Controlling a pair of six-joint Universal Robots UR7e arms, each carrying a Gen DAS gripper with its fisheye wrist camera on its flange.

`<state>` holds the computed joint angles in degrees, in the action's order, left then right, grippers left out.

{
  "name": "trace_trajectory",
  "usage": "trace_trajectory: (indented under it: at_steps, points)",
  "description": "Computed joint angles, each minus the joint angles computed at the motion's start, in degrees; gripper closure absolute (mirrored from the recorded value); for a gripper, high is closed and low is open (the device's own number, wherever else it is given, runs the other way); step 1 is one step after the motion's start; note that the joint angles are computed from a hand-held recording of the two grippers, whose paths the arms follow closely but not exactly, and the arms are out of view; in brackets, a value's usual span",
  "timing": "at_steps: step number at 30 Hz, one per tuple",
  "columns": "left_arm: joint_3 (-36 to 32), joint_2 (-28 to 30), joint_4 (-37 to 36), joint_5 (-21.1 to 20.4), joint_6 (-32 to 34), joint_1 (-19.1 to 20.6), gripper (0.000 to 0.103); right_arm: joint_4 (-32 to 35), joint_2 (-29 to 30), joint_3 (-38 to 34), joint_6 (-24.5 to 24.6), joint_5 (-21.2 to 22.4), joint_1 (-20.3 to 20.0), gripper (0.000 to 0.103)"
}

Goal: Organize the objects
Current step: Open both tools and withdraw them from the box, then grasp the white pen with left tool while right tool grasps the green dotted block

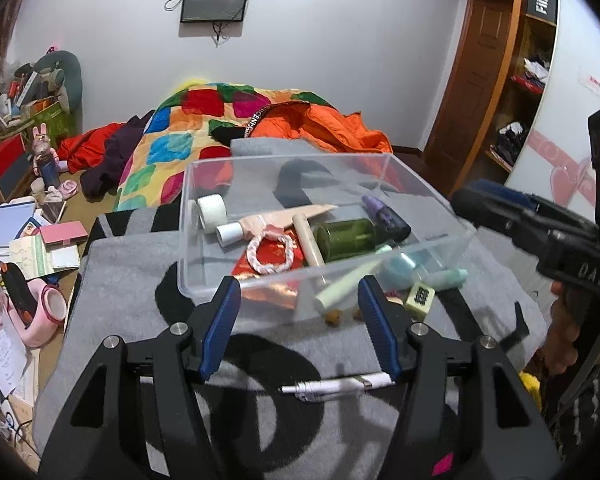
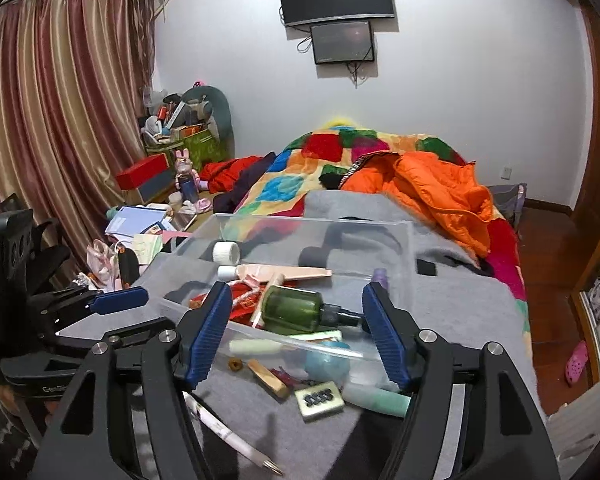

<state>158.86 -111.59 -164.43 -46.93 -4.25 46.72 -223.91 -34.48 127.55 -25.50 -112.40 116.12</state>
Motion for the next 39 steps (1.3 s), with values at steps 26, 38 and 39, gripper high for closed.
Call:
trace_trajectory:
  at_steps: [26, 38, 39]
  points:
    - [-0.39, 9.58, 2.18, -13.71, 3.51, 7.07, 0.038, 2.73, 4.31, 4.02, 0.15, -2.3, -7.13, 0.039]
    - [1.6, -2.44, 15.04, -12.27, 1.73, 4.0, 0.038, 5.24, 6.32, 1.01, -1.33, -4.01, -6.11, 0.055]
    - [1.68, -2.31, 15.32, -11.66, 1.41, 3.42, 0.038, 5.26, 6.5, 0.77, -1.5, -4.2, -6.02, 0.056]
